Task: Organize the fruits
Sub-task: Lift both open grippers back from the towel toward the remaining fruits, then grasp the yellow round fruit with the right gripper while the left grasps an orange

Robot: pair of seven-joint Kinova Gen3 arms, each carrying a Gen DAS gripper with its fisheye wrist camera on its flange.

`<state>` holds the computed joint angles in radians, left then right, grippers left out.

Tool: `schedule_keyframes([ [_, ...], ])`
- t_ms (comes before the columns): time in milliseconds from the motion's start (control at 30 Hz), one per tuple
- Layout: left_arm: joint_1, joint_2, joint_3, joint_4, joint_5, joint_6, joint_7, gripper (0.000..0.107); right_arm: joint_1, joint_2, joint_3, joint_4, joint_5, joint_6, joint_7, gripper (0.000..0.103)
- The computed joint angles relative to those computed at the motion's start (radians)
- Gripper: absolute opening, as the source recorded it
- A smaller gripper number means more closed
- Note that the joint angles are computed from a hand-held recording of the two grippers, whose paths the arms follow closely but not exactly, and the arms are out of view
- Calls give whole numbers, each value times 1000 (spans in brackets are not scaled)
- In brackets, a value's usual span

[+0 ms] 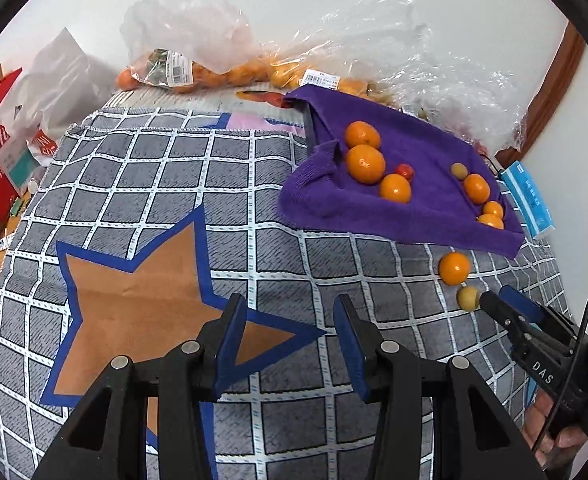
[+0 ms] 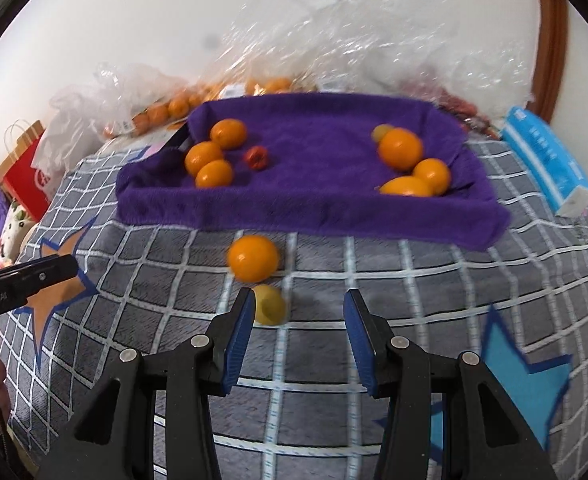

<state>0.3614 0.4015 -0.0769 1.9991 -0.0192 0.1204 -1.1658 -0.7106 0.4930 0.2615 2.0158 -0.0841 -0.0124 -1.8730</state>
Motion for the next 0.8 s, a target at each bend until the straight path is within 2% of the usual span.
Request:
schedule_keyframes([
  [67,-14,9,13,-8,0,8,-6,43,-3,13,-3,-15,3,9,4,47],
  [167,-37,16,34,-11,6,8,-14,43,29,33,-41,-42,14,28,6,40],
  [233,-41,20,38,-16,9,12,-16,43,64,40,-78,-53,22,36,10,25],
  [400,-15,31,23,-40,3,37,-5,43,13,19,-19,-3,23,-23,8,25],
  [633,85,55,-11,-95,-38,77,37,43,84,-37,-45,73,-18,-85,57,25],
  [800,104,89,21,-150,-55,122,54,43,160,-67,-77,124,-48,-116,106,25],
])
